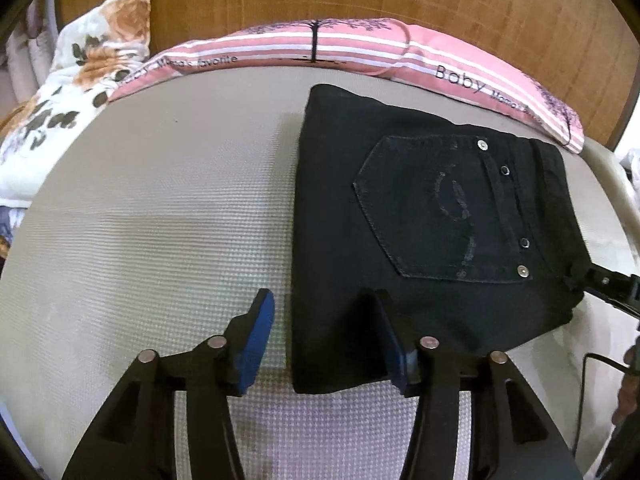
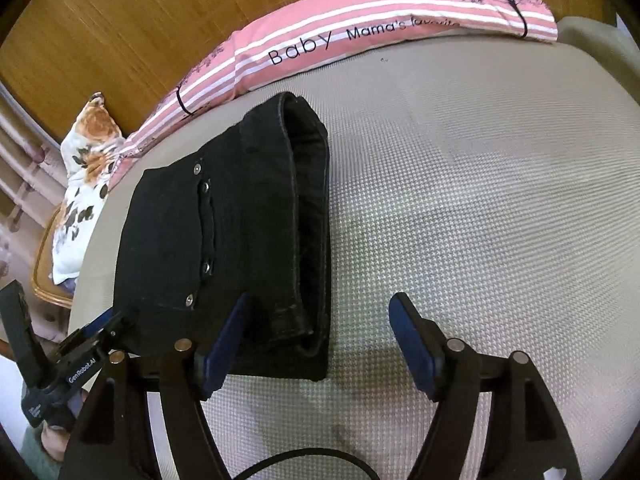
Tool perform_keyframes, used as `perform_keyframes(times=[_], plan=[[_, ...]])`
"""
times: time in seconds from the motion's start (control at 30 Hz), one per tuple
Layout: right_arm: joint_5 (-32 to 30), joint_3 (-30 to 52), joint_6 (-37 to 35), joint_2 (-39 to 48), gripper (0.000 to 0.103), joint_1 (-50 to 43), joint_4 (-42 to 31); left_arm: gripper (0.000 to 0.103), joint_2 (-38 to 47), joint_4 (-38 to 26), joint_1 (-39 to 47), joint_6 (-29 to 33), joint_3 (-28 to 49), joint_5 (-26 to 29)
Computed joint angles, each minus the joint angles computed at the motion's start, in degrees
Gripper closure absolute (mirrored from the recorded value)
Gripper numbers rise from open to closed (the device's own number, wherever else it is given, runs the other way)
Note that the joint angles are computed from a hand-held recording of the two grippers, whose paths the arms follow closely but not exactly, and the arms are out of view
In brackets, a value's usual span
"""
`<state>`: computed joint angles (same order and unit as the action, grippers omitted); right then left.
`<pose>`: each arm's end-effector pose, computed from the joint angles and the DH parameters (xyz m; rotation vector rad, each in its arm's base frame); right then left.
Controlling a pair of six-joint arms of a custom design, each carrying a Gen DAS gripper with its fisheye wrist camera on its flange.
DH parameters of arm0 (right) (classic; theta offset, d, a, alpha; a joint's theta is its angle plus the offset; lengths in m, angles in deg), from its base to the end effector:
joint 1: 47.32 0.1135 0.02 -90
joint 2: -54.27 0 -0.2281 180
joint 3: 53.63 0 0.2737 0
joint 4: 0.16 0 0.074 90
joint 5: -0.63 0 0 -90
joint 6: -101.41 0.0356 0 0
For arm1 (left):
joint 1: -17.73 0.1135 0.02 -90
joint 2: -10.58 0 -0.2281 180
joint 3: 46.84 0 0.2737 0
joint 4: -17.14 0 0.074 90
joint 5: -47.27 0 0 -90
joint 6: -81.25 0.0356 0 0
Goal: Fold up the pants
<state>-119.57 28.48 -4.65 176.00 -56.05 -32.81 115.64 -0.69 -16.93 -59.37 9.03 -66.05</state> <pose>0.3810 -0.0404 0.0332 -0.2824 2.6532 0.6133 0.2546 -0.1589 0.0284 -0.4647 2.5364 0.0364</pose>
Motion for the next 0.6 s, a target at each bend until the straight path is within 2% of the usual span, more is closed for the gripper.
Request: perform_keyframes(times=[0.13,0.2,0.33,0.4,0.6], plan=[[0.43,-4.84,0.12,-5.17,0.032,0.22,2.26,0.045,-1.1,-4.45,-1.72,-2.28,0.94,-2.29],[1.04,-8.91,-0.03,-9.16,0.028,0.69,4.71,0.042,-1.95,-8.36,-3.51,-3.62,1.94,-5.0],[2.2,-18.36,-1.19,-18.58,0.019,2.08,9.94,0.032,-4.93,-11.62,-5.96,-6.75,1.26,-7.25],[2.97,-22.94,-2.24,-23.25,0.013,2.99,12.15,0.031,-6.73,-13.82,-7.89,-9.33,0.73,-8.55],[4.63,-32.49,-2.62,-32.93,0.006,4.64,15.88,0.029,-9.93,-18.82,-12.51,-15.19,0.19,-11.1]])
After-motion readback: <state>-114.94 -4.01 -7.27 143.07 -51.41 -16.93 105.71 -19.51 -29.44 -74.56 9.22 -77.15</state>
